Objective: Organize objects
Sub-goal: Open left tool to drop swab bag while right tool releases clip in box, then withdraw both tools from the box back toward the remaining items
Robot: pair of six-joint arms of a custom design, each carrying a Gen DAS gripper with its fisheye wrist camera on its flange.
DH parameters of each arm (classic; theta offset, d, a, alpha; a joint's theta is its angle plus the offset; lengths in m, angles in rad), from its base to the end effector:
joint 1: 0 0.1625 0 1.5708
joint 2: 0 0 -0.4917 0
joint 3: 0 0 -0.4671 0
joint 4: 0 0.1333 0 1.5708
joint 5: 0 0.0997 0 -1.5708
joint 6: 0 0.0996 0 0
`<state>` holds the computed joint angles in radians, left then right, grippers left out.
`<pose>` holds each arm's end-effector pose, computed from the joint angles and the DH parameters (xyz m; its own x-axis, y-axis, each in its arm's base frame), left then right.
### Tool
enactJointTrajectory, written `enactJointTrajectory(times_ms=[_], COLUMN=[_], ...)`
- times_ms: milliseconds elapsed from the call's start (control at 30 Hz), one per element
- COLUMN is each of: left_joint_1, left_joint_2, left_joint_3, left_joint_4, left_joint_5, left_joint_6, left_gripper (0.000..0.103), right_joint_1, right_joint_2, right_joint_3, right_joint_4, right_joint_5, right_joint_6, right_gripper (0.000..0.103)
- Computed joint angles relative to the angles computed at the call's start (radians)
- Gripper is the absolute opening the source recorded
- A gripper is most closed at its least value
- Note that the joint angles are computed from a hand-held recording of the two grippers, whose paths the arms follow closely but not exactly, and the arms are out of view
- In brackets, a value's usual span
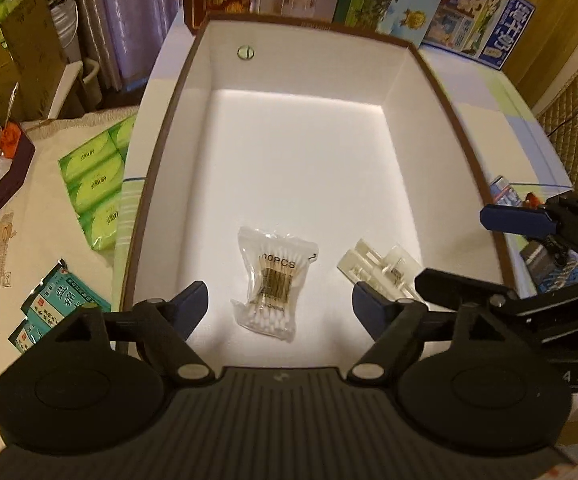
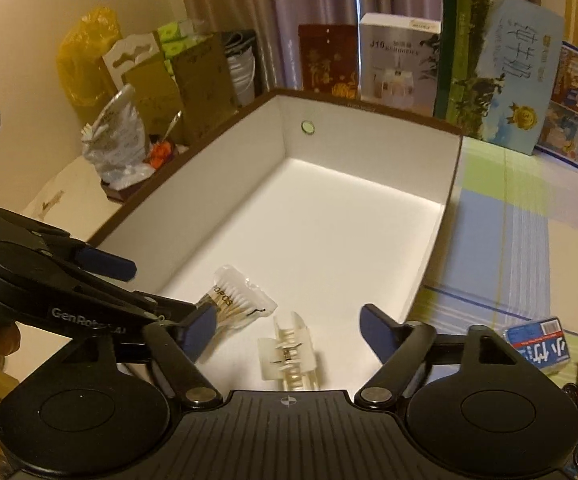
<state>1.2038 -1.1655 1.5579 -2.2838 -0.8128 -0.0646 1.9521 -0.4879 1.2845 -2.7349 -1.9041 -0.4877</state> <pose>-0.0782 -0.7658 0.3985 -0.7760 0.0010 -0.6307 0.2910 0.8878 -0.3566 0.4238 -0.7865 0.0070 -0.6508 -0.6202 0.4381 -0.7383 0.6516 -0.1743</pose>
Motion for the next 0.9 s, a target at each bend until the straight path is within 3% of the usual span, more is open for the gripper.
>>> enactJointTrajectory(times_ms=[100, 267, 533, 900], left_joint_1=[-0.015, -0.04, -0.081, -0.135], left_joint_2=[-0.018, -0.048, -0.089, -0.117], left_joint_3=[0.023, 0.062, 0.123, 0.198], left_joint_4=[-0.021, -0.038, -0.05, -0.025], left_joint_5=[0.012, 0.036, 0.081, 0.079], left_joint_6=[-0.004, -0.028, -0.079, -0.193], left_gripper=[0.084, 0.085, 0.086, 0.086], right_joint_1=[0.002, 0.005, 0.003, -0.016], right_joint_2=[-0.026, -0.061, -0.12, -0.211], right_joint_3=[0.03, 0.073, 0.137, 0.233], right_joint_4=[-0.013, -0.028, -0.037, -0.037], right_joint_5=[0.015, 0.036, 0.063, 0.083], right_joint_6=[0.001, 0.003, 0.031, 0.03], right_gripper=[0.088, 0.097, 0.101, 0.101])
